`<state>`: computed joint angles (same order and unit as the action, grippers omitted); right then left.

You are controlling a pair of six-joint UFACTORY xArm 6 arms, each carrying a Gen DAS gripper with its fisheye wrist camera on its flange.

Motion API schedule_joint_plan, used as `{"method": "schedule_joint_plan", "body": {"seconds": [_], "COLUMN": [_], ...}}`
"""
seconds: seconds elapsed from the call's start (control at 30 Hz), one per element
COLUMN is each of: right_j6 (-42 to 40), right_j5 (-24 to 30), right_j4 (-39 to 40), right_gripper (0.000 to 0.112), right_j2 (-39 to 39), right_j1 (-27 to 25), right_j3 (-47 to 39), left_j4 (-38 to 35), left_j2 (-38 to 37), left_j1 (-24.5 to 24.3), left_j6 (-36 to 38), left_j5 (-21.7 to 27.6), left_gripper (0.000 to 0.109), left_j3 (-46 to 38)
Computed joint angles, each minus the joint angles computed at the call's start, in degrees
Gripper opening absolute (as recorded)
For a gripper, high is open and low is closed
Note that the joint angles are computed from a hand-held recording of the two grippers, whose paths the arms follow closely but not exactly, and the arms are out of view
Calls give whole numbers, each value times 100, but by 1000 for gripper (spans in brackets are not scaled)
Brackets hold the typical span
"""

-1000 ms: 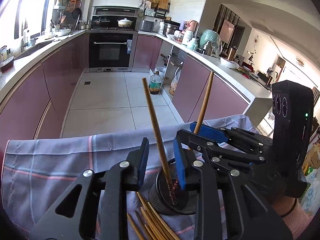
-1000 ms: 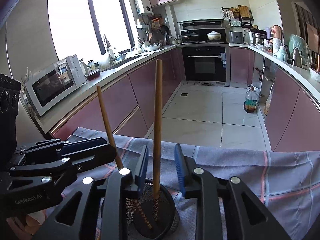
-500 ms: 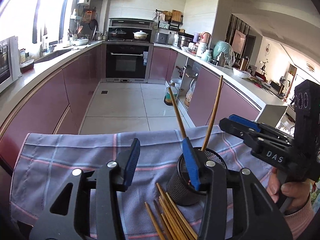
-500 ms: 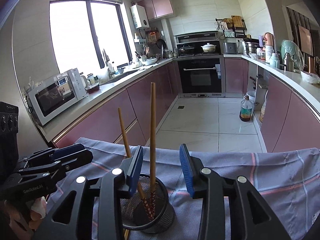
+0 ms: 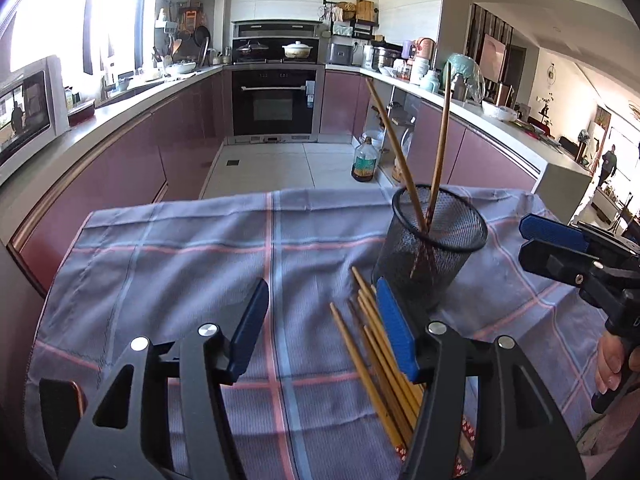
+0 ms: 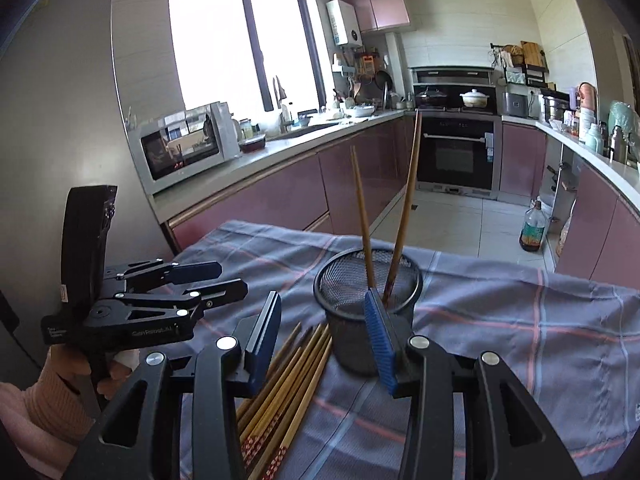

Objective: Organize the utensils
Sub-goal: 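Move both open grippers back over the chopstick pile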

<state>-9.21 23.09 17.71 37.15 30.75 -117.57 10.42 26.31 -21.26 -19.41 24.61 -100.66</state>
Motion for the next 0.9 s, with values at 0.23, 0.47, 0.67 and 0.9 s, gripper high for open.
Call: {"method": "schedule_joint_plan", "body": {"seconds": [0.23, 0.47, 0.67, 0.9], "right_j6": [180, 591, 769, 934], "right_j5": [723, 982, 1064, 1264], "right_j4": [-41, -260, -402, -571], "right_gripper": [36, 33, 31, 26], "right_j2": [189, 289, 348, 573], "right_j1": [68, 128, 157, 184], "right_j3": [132, 132, 133, -206], "left_j4": [-199, -492, -533, -613], "left_j2": [-250, -261, -124, 19], "left_j1": [-36, -138, -216, -237], "left_j6": [59, 244, 276, 323], "left_j5": [54, 81, 297, 439], "left_gripper": [56, 56, 55, 55], "left_j3": [718, 926, 794, 624]}}
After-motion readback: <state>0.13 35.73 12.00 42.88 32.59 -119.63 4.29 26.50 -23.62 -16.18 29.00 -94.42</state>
